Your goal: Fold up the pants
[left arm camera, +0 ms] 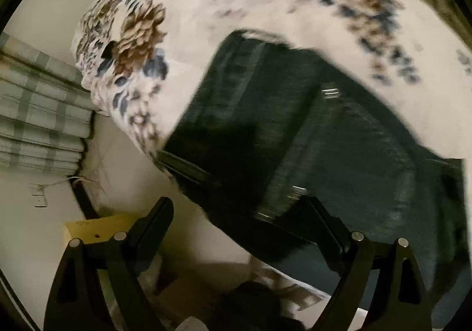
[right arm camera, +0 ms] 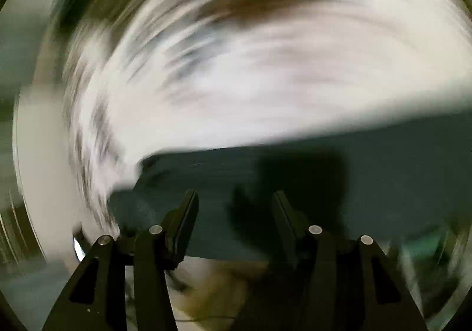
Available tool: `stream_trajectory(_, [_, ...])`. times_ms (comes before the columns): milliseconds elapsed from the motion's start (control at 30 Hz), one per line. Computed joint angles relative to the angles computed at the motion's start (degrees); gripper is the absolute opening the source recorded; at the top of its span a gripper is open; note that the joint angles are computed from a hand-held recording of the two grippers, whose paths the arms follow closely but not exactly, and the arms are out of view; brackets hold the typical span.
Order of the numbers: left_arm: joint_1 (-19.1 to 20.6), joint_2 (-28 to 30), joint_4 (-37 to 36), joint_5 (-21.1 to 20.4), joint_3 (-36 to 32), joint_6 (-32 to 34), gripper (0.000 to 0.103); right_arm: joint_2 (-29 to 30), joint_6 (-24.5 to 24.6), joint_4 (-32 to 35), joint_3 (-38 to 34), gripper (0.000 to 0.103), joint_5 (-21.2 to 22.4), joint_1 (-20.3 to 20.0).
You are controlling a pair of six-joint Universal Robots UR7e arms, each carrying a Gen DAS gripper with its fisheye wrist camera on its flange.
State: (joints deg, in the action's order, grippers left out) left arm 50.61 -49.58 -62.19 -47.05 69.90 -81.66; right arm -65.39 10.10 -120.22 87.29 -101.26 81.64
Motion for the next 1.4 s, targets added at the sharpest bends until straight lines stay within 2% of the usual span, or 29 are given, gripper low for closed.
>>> stream_trajectory(67, [1.1,-1.1,-1.0,-0.9,1.6,2.0,0.093,8.6,-8.1,1.9,-6.6,0.055,-5.9,5.1])
stream_trajectory(200, [1.8,-4.4,-6.5,-1.3,6.2,6.6,0.096,18.4,-21.0,6.4,-12.2,0.053,-17.6,10.5])
stream_trajectory(267, [2.1,-5.3,-7.9,-1.9,7.4,7.5,0.096,21.5,-24.2,8.5,-14.2,0.014,-22.2,11.6])
stream_trajectory(300, [2.2,-5.9,-8.9,-2.2,8.1,7.7,0.096,21.8,-25.0,7.9,-13.6,0.003,-24.2,11.8])
stream_trajectory(333, [2.3,-6.3,-9.6,-2.5,8.5,7.7,0.096,21.0,-25.1,6.2,-12.5,0.002,-24.0,11.6])
stream_trajectory(400, [2.7,-7.2,-11.0,-3.0,9.6,8.4,0.097,17.8,-22.3,3.6,-10.5,0.002,-20.7,10.4])
stream_trajectory(500, [3.2,-8.2,-12.2,-3.6,10.8,9.3,0.097,14.4,-19.2,0.3,-8.7,0.001,-18.7,9.6])
stream_trajectory(567, [3.5,-8.2,-11.0,-3.8,10.7,9.0,0.097,13.6,-17.0,2.2,-9.1,0.001,-17.4,8.5])
stream_trajectory(633, [3.7,-8.7,-11.9,-4.4,11.3,9.5,0.097,15.3,-14.3,3.1,-10.7,0.004,-17.6,8.4])
stream_trajectory(667, [3.8,-8.9,-11.6,-4.8,11.1,9.4,0.097,15.8,-12.6,4.3,-11.4,0.008,-16.5,8.2])
stream_trajectory(700, [3.7,-9.1,-11.3,-5.2,10.9,9.2,0.097,16.6,-11.1,7.9,-13.4,0.017,-14.5,7.4])
stream_trajectory(733, [3.6,-9.4,-11.2,-5.2,10.8,9.3,0.097,17.5,-9.7,10.3,-15.4,0.030,-13.2,6.9])
stream_trajectory(800, [3.2,-9.8,-10.0,-4.6,10.3,9.2,0.097,14.9,-6.4,9.6,-15.2,0.047,-5.5,5.0])
stream_trajectory(833, [3.2,-10.1,-9.7,-4.4,10.2,9.4,0.097,14.9,-5.3,9.2,-15.7,0.053,-3.2,4.5])
stream_trajectory(867, [3.1,-10.2,-9.3,-3.9,10.0,9.3,0.097,14.3,-4.1,8.9,-15.8,0.055,-1.0,3.8])
stream_trajectory(933, [2.8,-10.1,-8.9,-2.9,10.0,9.0,0.097,15.8,-2.1,11.2,-18.5,0.055,1.3,3.1])
stream_trajectory(967, [2.9,-9.9,-8.5,-2.5,9.8,9.1,0.097,17.6,-1.9,15.0,-21.0,0.055,2.2,2.6])
stream_trajectory(1000, [2.9,-9.3,-7.9,-2.3,9.0,8.8,0.097,19.4,-1.4,17.2,-23.0,0.055,2.2,2.5])
stream_trajectory(1033, [3.1,-9.1,-7.8,-2.1,9.0,8.8,0.097,21.4,-0.8,19.9,-25.0,0.050,0.6,2.6])
stream_trajectory(1067, [3.3,-8.9,-7.8,-2.2,8.8,8.9,0.097,23.7,-0.1,20.8,-26.7,0.036,-1.4,3.3])
stream_trajectory(1100, [3.6,-8.7,-7.7,-2.2,8.7,8.8,0.097,25.6,-0.5,19.7,-28.0,0.008,-2.3,3.9])
stream_trajectory(1200, [4.0,-8.7,-8.0,-2.0,9.2,9.4,0.097,24.3,-2.8,13.4,-25.5,0.007,-7.6,6.1])
stream_trajectory(1267, [4.2,-8.8,-8.6,-2.3,9.7,9.7,0.097,22.7,-4.1,9.6,-22.9,0.007,-9.2,6.6])
stream_trajectory(1333, [4.8,-8.8,-9.7,-3.0,10.4,10.9,0.097,22.6,-3.2,12.0,-23.5,0.008,-8.0,5.3])
stream_trajectory(1367, [4.9,-9.0,-10.3,-3.3,10.6,10.9,0.097,22.1,-2.6,12.6,-23.2,0.008,-6.1,4.1])
stream_trajectory(1400, [5.2,-9.2,-10.6,-3.9,10.6,10.9,0.099,22.4,-2.4,13.5,-24.3,0.015,-4.3,3.6])
